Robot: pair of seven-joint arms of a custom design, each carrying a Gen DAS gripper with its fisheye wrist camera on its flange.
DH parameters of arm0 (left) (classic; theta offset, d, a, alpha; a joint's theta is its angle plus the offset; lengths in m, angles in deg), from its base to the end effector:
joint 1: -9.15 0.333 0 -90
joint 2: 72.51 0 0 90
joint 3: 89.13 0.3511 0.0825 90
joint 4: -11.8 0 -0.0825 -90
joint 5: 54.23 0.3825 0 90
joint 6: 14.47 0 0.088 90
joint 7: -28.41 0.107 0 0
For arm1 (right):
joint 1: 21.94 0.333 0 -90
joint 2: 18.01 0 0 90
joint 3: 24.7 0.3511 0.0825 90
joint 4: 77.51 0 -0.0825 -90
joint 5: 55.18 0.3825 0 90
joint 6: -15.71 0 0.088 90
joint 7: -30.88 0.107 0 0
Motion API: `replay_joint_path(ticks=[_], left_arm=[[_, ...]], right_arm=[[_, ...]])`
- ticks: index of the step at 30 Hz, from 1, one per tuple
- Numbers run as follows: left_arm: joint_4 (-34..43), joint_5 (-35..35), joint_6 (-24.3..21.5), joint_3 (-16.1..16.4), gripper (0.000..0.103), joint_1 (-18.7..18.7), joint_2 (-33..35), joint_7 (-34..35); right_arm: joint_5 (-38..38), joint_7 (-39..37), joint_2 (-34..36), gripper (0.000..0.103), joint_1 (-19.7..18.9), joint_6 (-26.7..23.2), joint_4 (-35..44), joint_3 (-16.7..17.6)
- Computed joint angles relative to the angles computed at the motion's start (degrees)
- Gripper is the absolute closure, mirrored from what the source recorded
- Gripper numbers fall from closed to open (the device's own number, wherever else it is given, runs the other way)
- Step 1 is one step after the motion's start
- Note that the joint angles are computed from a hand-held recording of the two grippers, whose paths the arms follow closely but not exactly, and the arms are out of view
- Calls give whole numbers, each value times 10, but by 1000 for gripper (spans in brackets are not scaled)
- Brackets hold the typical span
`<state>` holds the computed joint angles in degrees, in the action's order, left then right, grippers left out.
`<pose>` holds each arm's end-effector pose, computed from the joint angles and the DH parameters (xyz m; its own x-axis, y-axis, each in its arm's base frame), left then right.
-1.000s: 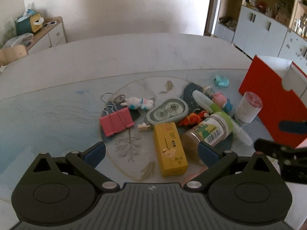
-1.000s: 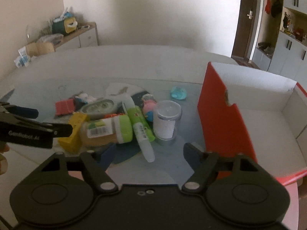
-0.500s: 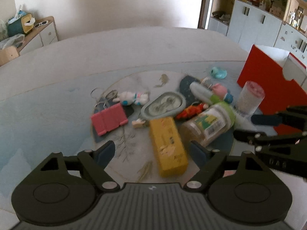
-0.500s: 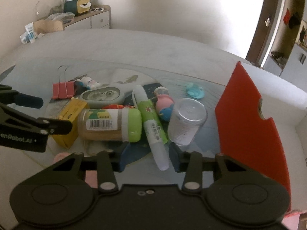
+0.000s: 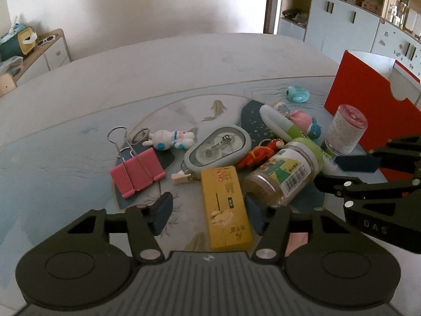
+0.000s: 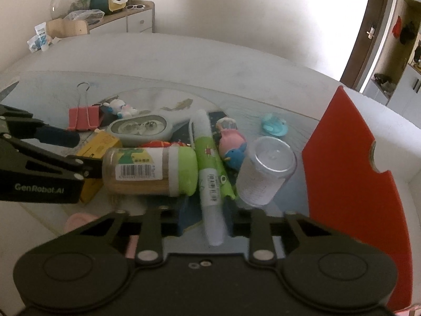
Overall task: Organize rigid objects
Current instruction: 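Grasp the yellow box with the left gripper while the right gripper grasps the glue stick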
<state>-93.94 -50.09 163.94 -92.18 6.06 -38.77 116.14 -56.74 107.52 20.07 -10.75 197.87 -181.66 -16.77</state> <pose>0.7063 -0.0763 0.3145 -0.1220 -0.9925 0.0075 -0.7720 0.0901 -0.6292 0.6824 0.2214 0.2848 0.4811 -0.8728 0.0826 -0.6430 -0.4153 -0.6435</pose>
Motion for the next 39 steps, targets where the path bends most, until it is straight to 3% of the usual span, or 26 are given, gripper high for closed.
replay_joint_path(ticks=[3,6,12,27,33,39], left_arm=[[-2,-7,5,-38,54,33,2,18],[-10,-3,26,-2,54,2,1,11],[-9,-1,14,-8,72,7,-2,19],[-41,-38,-20,-49,73,49,-45,18],[-59,-67,-12,-101,73,99,-72,46],[-56,-92,-25,-129,73,119,-87,80]], right_arm=[[4,1,1,87,-6,-3,3,7],[7,4,1,87,-5,0,2,7],[17,17,-11,88,-16,5,-11,20],[27,13,-56,88,-95,24,-56,104],[18,14,-74,88,-121,41,-72,131],[0,28,-88,88,-140,57,-83,148]])
